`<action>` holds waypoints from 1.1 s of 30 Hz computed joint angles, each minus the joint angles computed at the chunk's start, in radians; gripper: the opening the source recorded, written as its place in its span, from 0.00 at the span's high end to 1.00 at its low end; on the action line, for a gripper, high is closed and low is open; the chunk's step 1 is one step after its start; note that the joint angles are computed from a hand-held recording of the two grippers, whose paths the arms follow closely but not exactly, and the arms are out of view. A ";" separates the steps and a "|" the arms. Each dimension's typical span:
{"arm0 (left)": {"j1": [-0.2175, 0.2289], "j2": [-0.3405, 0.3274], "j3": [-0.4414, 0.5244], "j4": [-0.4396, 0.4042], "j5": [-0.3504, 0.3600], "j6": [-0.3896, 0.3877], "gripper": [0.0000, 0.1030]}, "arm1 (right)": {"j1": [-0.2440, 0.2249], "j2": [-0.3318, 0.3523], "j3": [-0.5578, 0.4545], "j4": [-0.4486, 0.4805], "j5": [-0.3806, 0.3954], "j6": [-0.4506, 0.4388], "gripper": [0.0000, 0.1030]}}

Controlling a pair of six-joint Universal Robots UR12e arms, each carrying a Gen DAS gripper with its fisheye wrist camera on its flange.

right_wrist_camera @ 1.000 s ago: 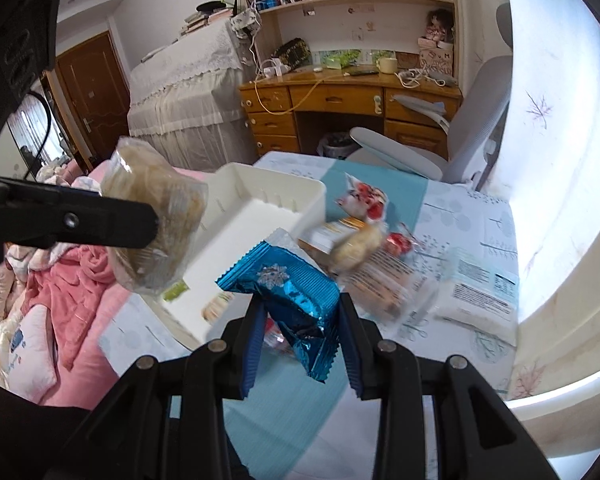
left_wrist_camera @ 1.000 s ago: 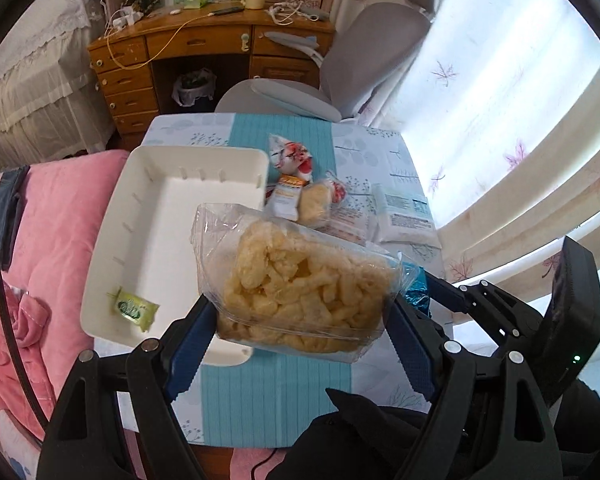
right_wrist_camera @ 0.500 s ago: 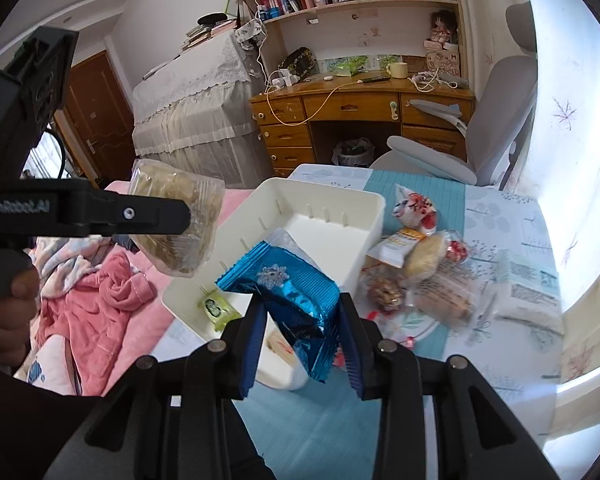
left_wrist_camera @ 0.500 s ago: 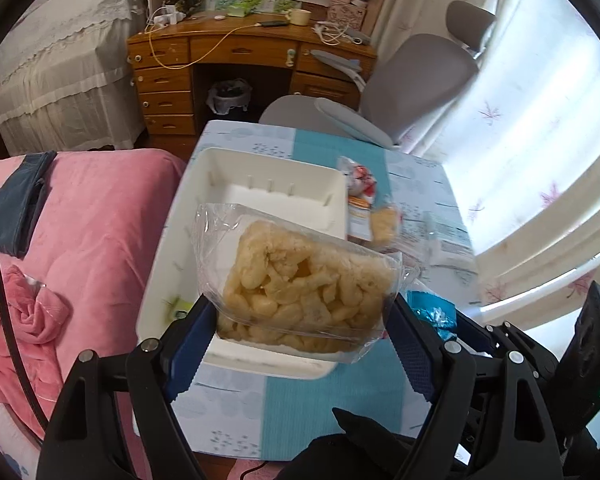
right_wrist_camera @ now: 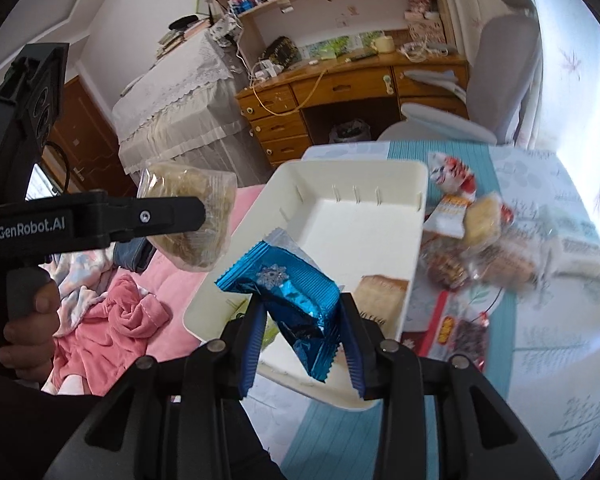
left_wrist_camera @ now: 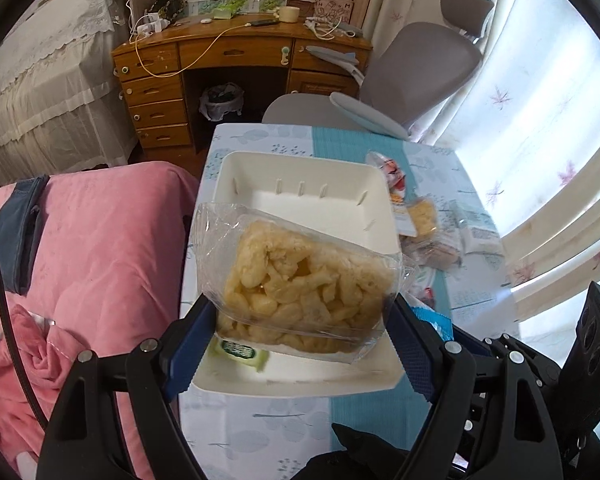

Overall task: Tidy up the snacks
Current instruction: 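Carry the cracker box and blue candy into the tray and release, then move both open tools back toward the remaining snacks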

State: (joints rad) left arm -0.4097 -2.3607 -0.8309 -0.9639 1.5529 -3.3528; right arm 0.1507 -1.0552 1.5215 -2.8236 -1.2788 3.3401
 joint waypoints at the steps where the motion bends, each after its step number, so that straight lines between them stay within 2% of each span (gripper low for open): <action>1: 0.001 -0.003 0.003 -0.004 -0.003 0.002 0.19 | 0.003 0.004 -0.004 0.005 -0.002 0.009 0.63; 3: 0.006 -0.010 0.012 -0.022 -0.011 0.004 0.17 | 0.010 0.012 -0.015 0.028 -0.016 0.026 0.61; 5: 0.012 -0.020 0.030 -0.060 -0.031 0.002 0.14 | 0.014 0.016 -0.028 0.064 -0.027 0.033 0.52; 7: 0.021 -0.023 0.033 -0.073 -0.073 -0.004 0.09 | 0.015 0.019 -0.037 0.102 -0.030 0.039 0.44; 10: 0.024 -0.022 0.027 -0.074 -0.096 -0.012 0.04 | 0.017 0.019 -0.038 0.120 -0.032 0.038 0.33; 21: 0.003 -0.009 0.007 -0.057 -0.079 -0.033 0.04 | 0.006 -0.003 -0.019 0.139 -0.028 -0.007 0.32; 33: -0.052 -0.022 0.037 -0.046 -0.027 -0.134 0.04 | -0.049 -0.058 0.037 0.160 -0.003 -0.095 0.32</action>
State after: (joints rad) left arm -0.4615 -2.3826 -0.7935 -1.0102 1.5261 -3.4866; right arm 0.1021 -1.1131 1.5590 -2.6635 -1.2813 3.2452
